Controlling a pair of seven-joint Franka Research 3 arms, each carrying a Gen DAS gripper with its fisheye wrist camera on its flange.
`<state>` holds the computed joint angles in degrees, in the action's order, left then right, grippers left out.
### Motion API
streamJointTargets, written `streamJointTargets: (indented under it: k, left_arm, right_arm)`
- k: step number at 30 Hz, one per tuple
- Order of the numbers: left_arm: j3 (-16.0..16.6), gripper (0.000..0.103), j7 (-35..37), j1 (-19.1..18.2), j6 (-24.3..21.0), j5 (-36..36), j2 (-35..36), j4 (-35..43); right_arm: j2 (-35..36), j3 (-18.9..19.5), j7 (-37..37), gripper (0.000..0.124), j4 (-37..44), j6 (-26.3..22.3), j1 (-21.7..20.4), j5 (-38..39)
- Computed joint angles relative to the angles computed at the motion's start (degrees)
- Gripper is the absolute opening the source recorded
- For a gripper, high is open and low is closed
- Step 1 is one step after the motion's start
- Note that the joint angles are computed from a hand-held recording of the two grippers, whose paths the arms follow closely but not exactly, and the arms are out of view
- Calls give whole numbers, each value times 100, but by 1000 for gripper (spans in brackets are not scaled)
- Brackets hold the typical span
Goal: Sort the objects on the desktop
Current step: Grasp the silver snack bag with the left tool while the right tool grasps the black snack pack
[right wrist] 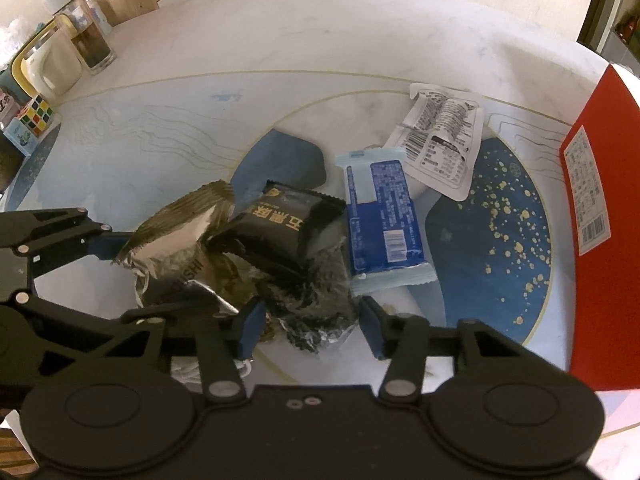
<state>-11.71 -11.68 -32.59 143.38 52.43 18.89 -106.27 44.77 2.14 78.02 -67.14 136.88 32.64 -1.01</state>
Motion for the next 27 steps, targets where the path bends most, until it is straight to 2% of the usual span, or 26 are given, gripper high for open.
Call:
streamJointTargets:
  k: [4, 11, 27]
  left_arm:
    - [11, 55, -124, 26, 130, 10, -66, -93]
    - [-3, 47, -314, 53, 269, 47, -159, -201]
    - [-194, 46, -852, 38, -122, 270, -566, -346]
  right_arm:
    - [-36, -8, 25, 39, -38, 20, 4, -2]
    - [-258, -21, 53, 35, -341, 190, -5, -38]
    - [-903, 75, -6, 34, -1134, 672, -151, 49]
